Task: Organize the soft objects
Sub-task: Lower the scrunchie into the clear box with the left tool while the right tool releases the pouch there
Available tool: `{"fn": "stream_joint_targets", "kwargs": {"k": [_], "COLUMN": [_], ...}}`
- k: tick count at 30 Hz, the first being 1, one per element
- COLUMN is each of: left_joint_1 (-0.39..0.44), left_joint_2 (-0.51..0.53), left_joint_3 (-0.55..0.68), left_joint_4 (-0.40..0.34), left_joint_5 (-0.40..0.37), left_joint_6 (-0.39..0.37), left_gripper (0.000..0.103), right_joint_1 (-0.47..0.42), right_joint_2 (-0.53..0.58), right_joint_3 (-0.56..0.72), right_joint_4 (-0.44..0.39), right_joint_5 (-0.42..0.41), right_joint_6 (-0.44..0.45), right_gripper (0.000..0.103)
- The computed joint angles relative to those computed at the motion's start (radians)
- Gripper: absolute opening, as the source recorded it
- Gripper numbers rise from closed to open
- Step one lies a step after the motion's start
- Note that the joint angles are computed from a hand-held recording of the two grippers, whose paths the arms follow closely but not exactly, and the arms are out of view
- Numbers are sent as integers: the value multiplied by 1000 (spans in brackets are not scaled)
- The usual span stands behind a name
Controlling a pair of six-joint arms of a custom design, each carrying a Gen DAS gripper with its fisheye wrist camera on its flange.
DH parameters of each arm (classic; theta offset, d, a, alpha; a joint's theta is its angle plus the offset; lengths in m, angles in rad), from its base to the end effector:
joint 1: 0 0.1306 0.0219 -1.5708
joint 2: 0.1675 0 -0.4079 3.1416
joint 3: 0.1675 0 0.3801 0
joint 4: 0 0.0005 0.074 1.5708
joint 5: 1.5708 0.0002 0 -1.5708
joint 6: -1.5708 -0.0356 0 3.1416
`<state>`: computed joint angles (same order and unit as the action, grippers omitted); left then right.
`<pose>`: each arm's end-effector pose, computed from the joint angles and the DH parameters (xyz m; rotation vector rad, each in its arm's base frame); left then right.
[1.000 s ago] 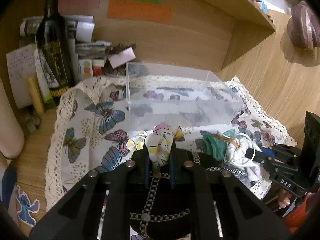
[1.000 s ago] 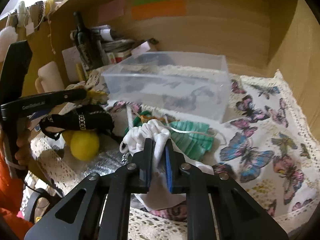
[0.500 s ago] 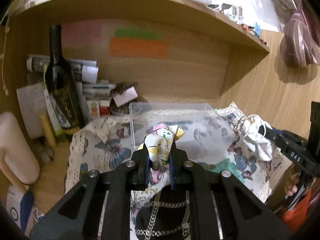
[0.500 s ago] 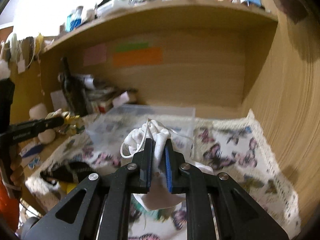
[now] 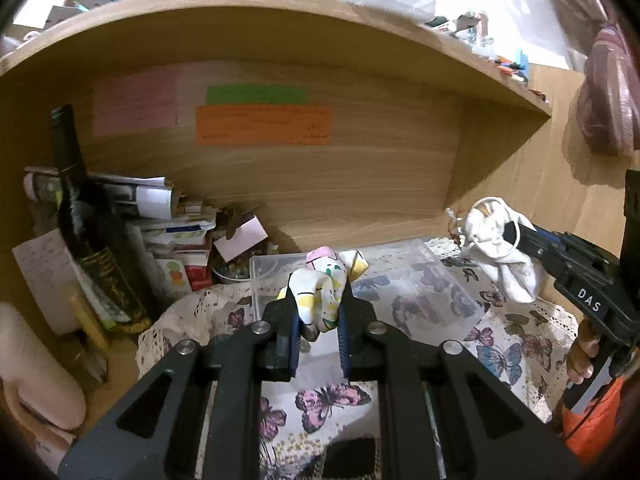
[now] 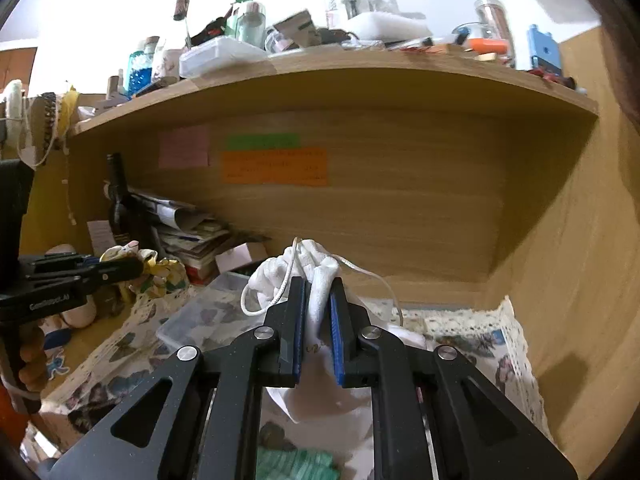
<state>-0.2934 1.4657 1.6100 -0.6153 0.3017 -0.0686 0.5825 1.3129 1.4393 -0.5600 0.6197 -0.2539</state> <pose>0.4942 -0.1609 0.5432 0.5540 1.9718 -0.4483 0.3920 0.2329 0.5413 0.0720 1.9190 -0.0622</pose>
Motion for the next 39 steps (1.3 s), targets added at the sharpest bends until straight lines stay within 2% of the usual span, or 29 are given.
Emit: {"fn": "stream_joint_targets", "kwargs": {"k": [8,20,30,34,37,39], "left_joint_1": [-19,-50,-57,-60,-62,-60], "left_joint_2": [128,288,353,359,357,347], "left_joint_3": [141,302,371,376,380,371], "left_joint_4": [-129,-320,-391,-401,-420,-413], "left_joint_5": [-35,-72,-94,-94,-87,-83], "left_joint_6": [-50,-134,-150,-156,-158,-149], "left_gripper": [15,15,15,22,30,37], "right_joint_1": [-53,-120,-144,-140,-132,-130], "right_joint_2": [73,191,263,280,287,283], "right_joint_3": [65,137,194,211,223,222], "right_joint_4": [-57,-193,-307,-339,-356,-353], "right_joint_5": [-69,-177,-238,-231,-211,-212], "right_joint_6": [-9,-37,-46,-34,-24,-27], "right_gripper": [10,10,12,13,21,44]}}
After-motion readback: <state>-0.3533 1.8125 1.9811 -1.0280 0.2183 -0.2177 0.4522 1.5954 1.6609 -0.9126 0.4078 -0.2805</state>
